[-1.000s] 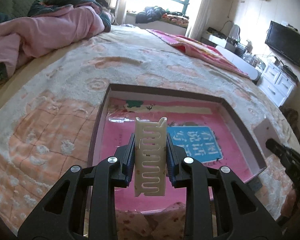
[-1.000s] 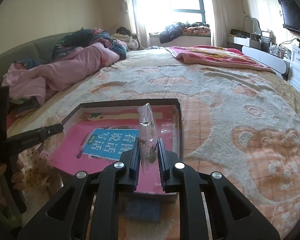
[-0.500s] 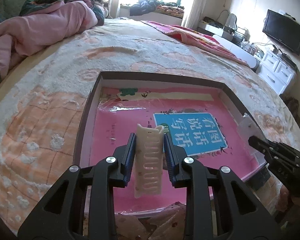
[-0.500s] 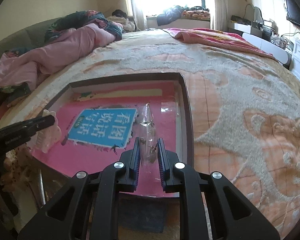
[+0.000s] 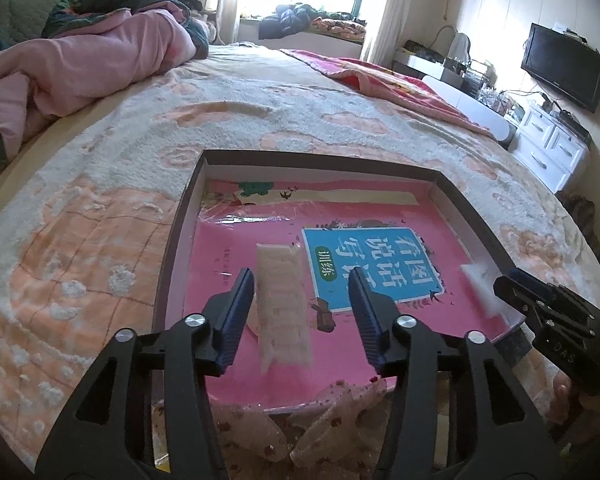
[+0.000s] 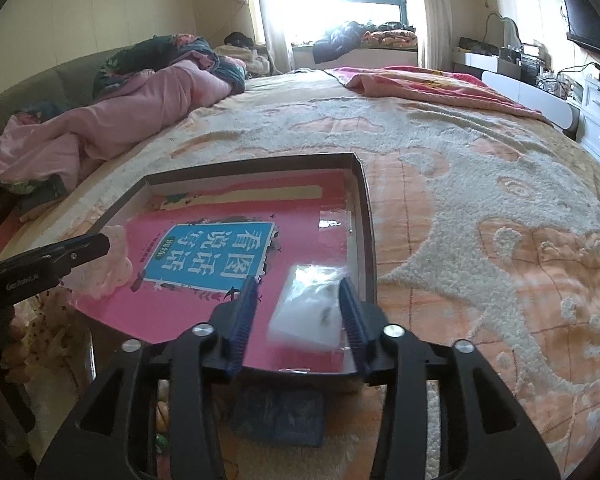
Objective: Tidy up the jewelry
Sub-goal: 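Open the left tool to drop the clip while the right tool releases the bag into the box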
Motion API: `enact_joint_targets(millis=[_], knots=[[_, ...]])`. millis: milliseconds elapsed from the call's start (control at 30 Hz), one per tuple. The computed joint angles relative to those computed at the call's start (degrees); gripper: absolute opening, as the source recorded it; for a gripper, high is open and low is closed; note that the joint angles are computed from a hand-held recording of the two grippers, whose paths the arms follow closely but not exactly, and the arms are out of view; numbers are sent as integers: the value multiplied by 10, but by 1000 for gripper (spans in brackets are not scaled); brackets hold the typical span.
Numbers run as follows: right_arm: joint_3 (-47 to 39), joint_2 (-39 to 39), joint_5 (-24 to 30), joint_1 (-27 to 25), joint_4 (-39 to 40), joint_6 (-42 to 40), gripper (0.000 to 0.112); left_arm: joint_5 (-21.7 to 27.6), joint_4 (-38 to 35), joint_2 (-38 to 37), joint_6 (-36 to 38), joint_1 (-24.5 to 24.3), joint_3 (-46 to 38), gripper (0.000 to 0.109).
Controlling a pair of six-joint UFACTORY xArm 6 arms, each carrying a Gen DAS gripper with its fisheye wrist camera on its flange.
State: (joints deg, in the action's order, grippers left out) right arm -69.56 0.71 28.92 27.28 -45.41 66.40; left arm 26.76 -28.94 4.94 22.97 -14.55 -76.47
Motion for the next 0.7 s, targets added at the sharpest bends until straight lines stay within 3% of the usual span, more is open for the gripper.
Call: enact_joint_targets(millis=[400,700], knots=[[32,-47,6,15,-83,78,69,-33,-24,-47,17,-5,52,67],[46,-77,41,45,-139,115,78,-58,-50,-94,38,-5,92,90]])
